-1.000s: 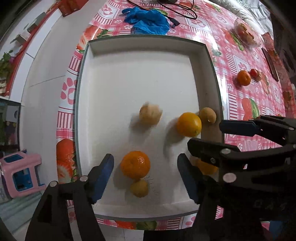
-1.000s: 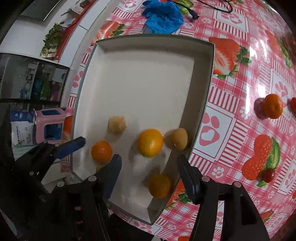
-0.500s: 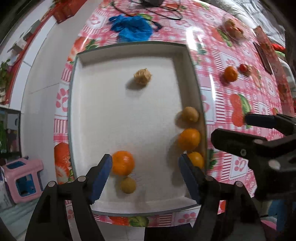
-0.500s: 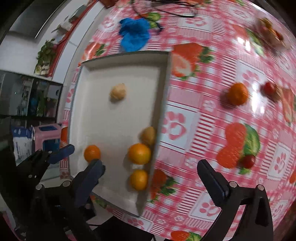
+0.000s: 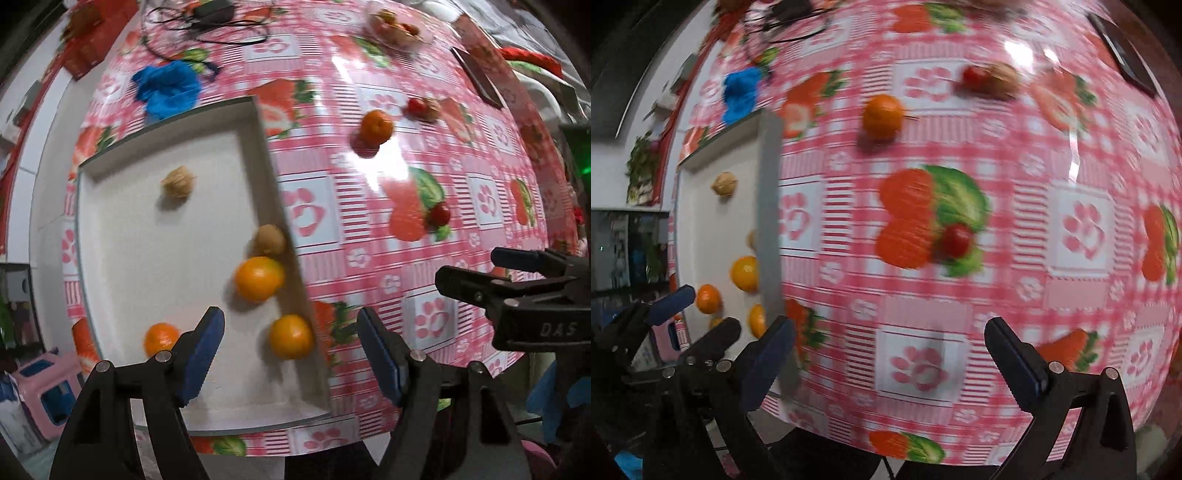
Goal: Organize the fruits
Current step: 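Move both grippers back over the remaining fruits on the cloth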
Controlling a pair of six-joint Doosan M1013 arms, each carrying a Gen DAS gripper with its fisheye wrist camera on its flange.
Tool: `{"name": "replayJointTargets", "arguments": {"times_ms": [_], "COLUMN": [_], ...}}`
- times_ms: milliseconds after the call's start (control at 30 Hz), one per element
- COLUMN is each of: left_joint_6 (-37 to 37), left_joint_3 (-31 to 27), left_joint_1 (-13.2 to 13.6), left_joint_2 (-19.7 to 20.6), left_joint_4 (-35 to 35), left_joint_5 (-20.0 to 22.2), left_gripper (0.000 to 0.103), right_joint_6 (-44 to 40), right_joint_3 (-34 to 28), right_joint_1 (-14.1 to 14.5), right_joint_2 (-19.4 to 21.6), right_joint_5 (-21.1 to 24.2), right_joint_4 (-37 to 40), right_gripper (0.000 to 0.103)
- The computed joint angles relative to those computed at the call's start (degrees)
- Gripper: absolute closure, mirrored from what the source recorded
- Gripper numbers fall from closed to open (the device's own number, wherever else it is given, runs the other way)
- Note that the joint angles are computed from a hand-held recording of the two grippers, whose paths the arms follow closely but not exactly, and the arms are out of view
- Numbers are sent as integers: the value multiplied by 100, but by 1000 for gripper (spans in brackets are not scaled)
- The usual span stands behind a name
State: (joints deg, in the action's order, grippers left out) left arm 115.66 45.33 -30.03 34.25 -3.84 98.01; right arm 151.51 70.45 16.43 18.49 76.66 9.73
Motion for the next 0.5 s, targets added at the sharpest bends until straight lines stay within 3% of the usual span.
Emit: {"name": "replayJointTargets", "arguments": {"times_ms": [233,500], "left_joint_6": [-35,-474], "left_joint_3": [-157,-810], "left_joint_1": [-271,-544], "left_joint_2": [87,494], "left_joint_4": [-177,-170], "left_joint_5": [5,29], "left_gripper": [26,26], "right_joint_6": [329,282], "right_joint_3": [712,1262], "right_joint_1": [-130,-317], "right_joint_2": [-473,-813], "right_joint_5": [-139,181], "right_joint_4": [93,83], "right_gripper": [0,0]}}
